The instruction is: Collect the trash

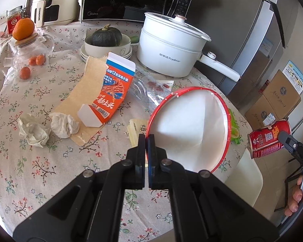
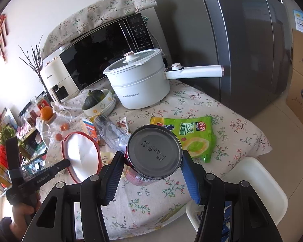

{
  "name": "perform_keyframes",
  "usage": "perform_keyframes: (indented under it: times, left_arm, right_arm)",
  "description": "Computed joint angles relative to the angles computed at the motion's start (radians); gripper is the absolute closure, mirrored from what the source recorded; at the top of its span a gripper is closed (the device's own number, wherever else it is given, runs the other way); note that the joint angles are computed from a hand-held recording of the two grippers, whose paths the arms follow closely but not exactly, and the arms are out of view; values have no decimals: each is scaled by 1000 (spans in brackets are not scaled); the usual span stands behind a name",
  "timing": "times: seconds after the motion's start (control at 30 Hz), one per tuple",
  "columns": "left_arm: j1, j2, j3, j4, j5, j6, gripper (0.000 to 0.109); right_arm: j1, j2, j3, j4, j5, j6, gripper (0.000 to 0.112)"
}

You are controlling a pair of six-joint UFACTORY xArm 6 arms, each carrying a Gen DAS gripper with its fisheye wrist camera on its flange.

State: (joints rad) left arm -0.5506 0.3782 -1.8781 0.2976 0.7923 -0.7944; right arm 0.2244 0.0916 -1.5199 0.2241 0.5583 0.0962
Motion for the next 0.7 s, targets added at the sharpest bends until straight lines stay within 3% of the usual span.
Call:
perform_keyframes:
  times: [0.43,0.7]
  left_arm:
    - [-92,190,-263,-38,75,60,106]
    - [-149,395,-591,-64,196,124,106]
  right_arm:
    - [-113,-141,152,-20,11,-7,55]
    - [-185,-207,226,-27,21,-10,55]
